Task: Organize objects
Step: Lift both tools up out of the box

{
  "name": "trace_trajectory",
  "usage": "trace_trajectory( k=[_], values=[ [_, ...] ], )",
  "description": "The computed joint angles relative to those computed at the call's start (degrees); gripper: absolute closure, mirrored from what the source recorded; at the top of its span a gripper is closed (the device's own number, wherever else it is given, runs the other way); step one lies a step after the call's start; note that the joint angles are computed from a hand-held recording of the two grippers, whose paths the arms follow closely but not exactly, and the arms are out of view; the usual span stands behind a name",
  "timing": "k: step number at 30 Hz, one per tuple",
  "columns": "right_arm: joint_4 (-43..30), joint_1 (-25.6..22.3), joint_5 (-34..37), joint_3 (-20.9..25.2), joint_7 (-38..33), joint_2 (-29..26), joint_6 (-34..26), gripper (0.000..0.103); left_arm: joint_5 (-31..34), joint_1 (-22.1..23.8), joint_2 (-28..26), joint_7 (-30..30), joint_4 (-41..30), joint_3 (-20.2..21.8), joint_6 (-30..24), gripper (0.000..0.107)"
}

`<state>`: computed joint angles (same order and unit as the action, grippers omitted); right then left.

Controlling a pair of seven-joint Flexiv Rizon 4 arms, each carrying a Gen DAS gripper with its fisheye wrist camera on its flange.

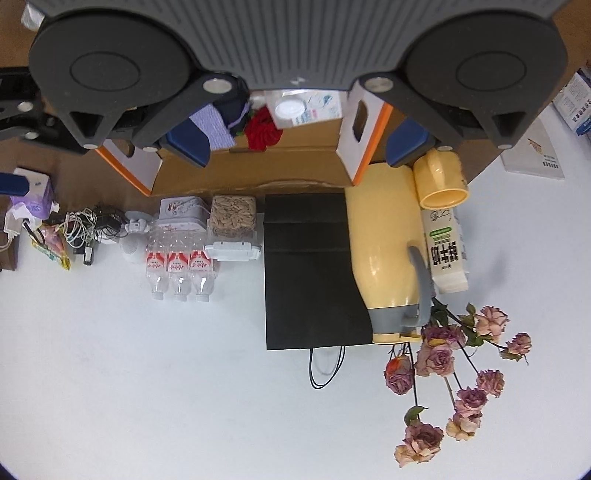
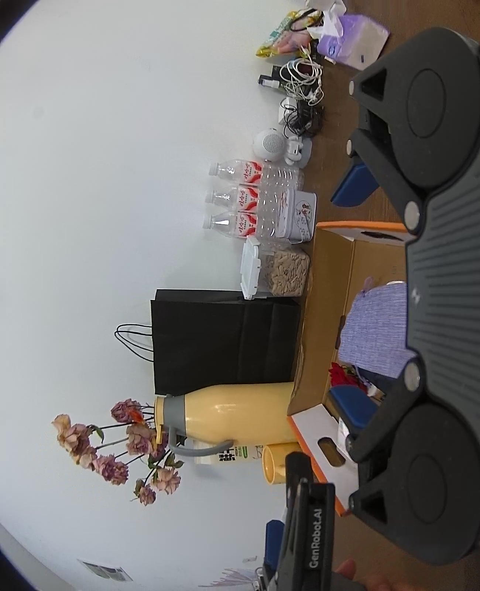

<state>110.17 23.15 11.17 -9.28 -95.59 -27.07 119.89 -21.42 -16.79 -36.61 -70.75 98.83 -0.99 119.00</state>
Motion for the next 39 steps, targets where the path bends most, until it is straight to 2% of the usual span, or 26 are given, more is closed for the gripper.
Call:
trace_trajectory(
  k=[10, 24, 29, 32, 34, 36, 39],
  values=[
    [9.31, 2.82, 4.87, -0.02, -6.78, 6.53, 1.85, 0.000, 2.68, 1.78, 6.02, -1.64, 9.74, -0.53, 1.44, 0.004],
    [18.68, 1.55, 8.95, 3.17, -9.53, 10.27, 0.87, 0.000, 9.43, 6.96, 10.03, -7.53, 19.69, -2.46, 0.77, 0.004],
    [20.27, -0.49, 6.90, 4.86, -6.76, 9.42, 0.27, 0.000, 8.86, 6.47, 10.28, -8.27, 21.18, -1.23, -0.24, 0.004],
    [20.26, -3.66, 3.49, 7.31, -2.90, 8.48, 0.64, 0.000, 8.91, 6.69, 10.32, -9.02, 21.65, -1.15, -0.31, 0.004],
    [20.03, -7.55, -0.72, 10.24, 1.24, 7.72, 0.84, 0.001, 10.03, 7.73, 10.39, -10.02, 21.99, -1.88, 0.41, 0.004],
    [19.74, -11.84, -5.91, 13.34, 6.10, 6.76, 1.41, 0.004, 10.70, 8.12, 10.53, -10.50, 22.08, -2.07, 0.45, 0.004],
    [18.43, -14.35, -9.94, 14.27, 12.11, 5.60, 1.02, 0.016, 10.81, 8.13, 10.48, -10.74, 22.03, -1.83, 0.15, 0.004]
  ],
)
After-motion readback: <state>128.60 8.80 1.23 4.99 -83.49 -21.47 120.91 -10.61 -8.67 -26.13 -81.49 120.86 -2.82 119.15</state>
